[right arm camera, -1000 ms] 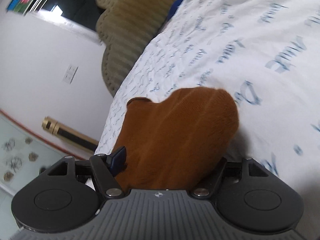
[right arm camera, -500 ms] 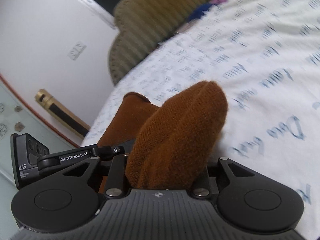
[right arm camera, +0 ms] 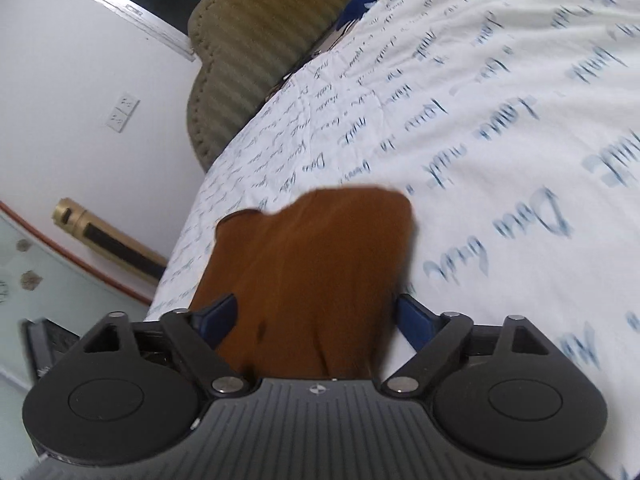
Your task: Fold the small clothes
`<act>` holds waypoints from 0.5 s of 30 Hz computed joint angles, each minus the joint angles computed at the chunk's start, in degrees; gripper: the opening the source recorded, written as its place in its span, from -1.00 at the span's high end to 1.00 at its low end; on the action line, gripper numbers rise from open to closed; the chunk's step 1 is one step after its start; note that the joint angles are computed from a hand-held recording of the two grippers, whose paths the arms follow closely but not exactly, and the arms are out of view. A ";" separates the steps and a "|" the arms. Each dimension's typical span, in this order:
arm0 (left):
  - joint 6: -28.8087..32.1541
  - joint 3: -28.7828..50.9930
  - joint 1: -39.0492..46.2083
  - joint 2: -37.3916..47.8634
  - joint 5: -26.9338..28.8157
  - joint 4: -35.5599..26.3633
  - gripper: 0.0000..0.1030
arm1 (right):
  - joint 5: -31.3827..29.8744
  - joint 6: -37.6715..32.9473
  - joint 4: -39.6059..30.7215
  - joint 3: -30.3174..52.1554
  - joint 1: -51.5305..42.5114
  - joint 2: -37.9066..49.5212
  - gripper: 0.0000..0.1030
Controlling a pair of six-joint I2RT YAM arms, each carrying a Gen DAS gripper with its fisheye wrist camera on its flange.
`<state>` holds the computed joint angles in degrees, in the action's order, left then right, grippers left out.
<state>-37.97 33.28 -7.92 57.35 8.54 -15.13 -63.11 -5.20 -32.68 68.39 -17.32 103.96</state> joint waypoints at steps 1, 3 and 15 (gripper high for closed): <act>-1.27 -2.14 -0.73 -3.06 0.99 -0.32 -0.28 | -1.89 -4.43 -4.74 -0.03 -1.79 0.25 -0.67; -4.04 -6.90 -2.86 -9.88 2.29 -0.46 -0.28 | -6.23 -15.63 -16.90 1.97 -5.06 2.90 -0.71; -7.25 -7.34 -20.21 -23.16 -18.30 -13.08 0.75 | -7.19 -21.70 -17.20 -13.19 -7.02 -9.62 0.57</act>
<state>-45.22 25.95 -28.13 34.18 -9.76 -28.21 -70.30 -26.90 -49.88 55.20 -24.34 94.33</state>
